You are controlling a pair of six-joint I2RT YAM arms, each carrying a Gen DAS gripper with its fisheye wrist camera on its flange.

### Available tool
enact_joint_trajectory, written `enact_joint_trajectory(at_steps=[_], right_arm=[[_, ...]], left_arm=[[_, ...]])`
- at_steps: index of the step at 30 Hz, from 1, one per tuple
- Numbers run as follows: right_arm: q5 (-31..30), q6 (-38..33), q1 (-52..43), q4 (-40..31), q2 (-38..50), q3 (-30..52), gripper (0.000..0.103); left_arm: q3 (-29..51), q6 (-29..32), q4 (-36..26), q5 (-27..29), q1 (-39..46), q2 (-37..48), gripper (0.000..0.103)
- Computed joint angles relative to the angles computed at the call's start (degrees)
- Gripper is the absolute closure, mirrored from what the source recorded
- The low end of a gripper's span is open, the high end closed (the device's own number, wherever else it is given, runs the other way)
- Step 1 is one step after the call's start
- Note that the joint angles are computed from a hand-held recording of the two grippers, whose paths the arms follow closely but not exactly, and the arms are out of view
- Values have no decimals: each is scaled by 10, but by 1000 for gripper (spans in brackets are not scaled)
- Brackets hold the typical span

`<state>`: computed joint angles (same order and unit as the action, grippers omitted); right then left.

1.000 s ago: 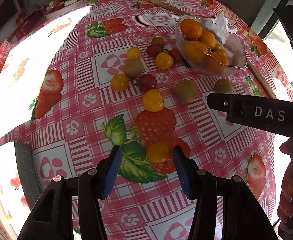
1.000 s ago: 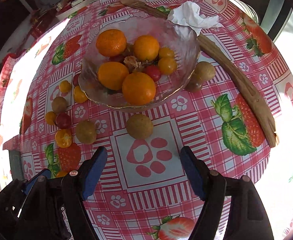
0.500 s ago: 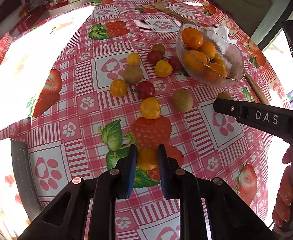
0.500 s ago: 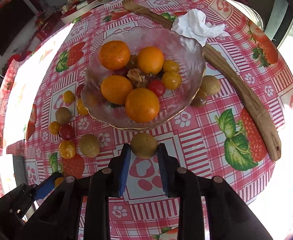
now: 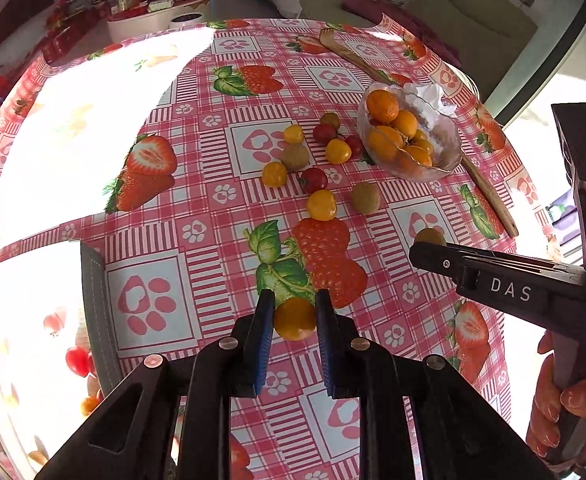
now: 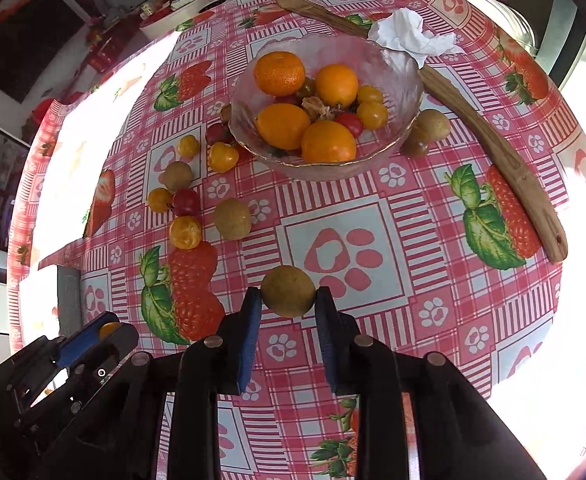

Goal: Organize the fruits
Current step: 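Carry both fruits over the white tray and open both tools to release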

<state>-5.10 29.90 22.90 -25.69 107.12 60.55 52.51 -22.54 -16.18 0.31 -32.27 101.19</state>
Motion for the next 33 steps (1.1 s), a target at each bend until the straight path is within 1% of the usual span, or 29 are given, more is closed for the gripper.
enact_joint_trajectory(at_steps=[5,9,13,17,21,26,33], right_arm=[[-1,19,46,-14,3,20,73],[-5,30,90,-29,27,60,73],[-12,39,137,-45,57,112,73],[-15,43,181,-65,96,181,73],[-24,44,215,-89,149,266,73],[-42,51,246,-125,231,393,73],[-43,44,269,-208,365,597,73]], left_arm=[[-61,1,-6,-1,30,-75,81],[-113,6,-19,-3,70,-142,81],[-165,26,-37,-1,135,-211,81],[-205,66,-49,2,221,-253,81],[-236,114,-39,-7,296,-262,81],[-261,168,-2,-2,363,-237,81],[-271,192,44,-3,378,-193,81]])
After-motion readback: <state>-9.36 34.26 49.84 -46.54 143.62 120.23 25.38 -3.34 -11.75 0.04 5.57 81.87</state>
